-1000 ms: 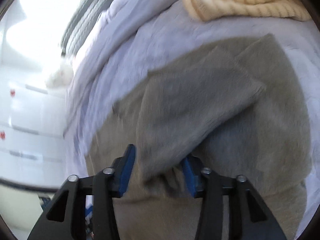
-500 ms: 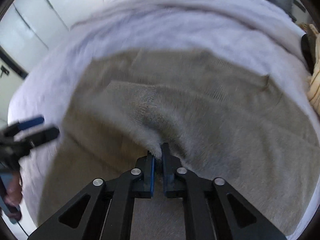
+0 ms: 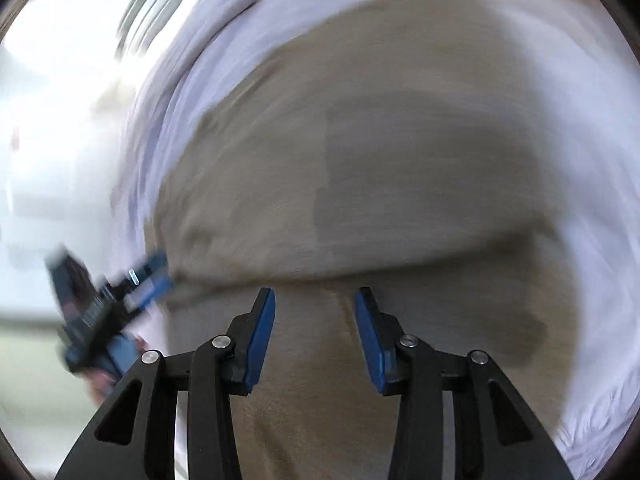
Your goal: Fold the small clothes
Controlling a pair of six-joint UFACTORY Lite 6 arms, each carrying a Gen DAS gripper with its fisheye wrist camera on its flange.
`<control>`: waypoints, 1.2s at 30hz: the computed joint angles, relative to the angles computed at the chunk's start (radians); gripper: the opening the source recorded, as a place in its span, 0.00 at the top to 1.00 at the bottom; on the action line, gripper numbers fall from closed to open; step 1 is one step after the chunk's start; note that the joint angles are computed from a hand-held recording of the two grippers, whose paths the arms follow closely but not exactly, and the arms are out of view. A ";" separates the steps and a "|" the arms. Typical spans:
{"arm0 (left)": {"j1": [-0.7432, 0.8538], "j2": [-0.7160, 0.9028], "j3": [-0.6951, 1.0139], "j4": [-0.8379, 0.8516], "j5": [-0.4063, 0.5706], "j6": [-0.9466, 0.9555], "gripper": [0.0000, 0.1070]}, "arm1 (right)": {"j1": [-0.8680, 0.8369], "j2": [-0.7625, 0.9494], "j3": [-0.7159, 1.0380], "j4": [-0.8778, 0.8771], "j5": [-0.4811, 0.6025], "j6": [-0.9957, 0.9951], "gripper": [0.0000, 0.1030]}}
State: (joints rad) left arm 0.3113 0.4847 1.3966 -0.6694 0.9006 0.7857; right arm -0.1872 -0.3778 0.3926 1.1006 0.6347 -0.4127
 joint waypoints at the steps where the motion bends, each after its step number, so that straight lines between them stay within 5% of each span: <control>1: -0.005 0.006 0.005 -0.003 -0.008 -0.009 0.20 | -0.094 -0.022 -0.037 0.057 0.036 -0.065 0.56; 2: -0.011 0.015 0.017 0.001 -0.017 -0.019 0.52 | -0.165 -0.021 -0.059 0.117 0.061 -0.133 0.56; 4: -0.003 0.049 0.061 -0.015 0.024 -0.011 0.87 | -0.212 0.002 -0.056 0.168 0.056 -0.191 0.56; 6: 0.025 0.023 0.050 -0.061 0.050 0.020 0.87 | -0.219 0.026 -0.028 0.167 0.045 -0.200 0.89; 7: 0.031 -0.004 0.034 -0.068 0.049 0.044 0.87 | -0.230 0.031 -0.003 0.143 0.058 -0.204 0.94; 11: 0.047 -0.115 -0.058 -0.062 0.043 0.154 0.87 | -0.325 -0.023 0.064 -0.057 0.151 -0.192 0.94; 16: 0.013 -0.101 -0.123 0.059 -0.080 0.125 0.86 | -0.322 0.074 0.063 -0.113 0.104 -0.251 0.94; 20: 0.064 -0.132 -0.131 0.116 -0.156 0.093 0.51 | -0.400 0.057 0.016 -0.081 0.146 -0.322 0.94; 21: 0.075 -0.136 -0.125 0.132 -0.177 0.082 0.44 | -0.396 0.062 0.012 -0.071 0.142 -0.325 0.93; 28: 0.141 -0.115 -0.032 0.161 -0.102 0.071 0.44 | -0.417 -0.143 0.050 -0.251 0.255 -0.189 0.88; 30: 0.121 -0.133 -0.055 0.137 -0.089 0.096 0.44 | -0.449 -0.147 0.098 -0.277 0.250 -0.199 0.75; 32: 0.086 -0.139 -0.081 0.139 -0.093 0.096 0.44 | -0.474 -0.062 0.155 -0.263 0.210 -0.210 0.50; 36: 0.032 -0.080 -0.072 0.128 -0.045 0.077 0.44 | -0.485 0.221 0.263 -0.125 0.152 -0.311 0.50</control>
State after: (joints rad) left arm 0.3436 0.4052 1.3243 -0.5411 0.8552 0.8626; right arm -0.6721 -0.1567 0.6560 0.9753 0.7870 -0.7234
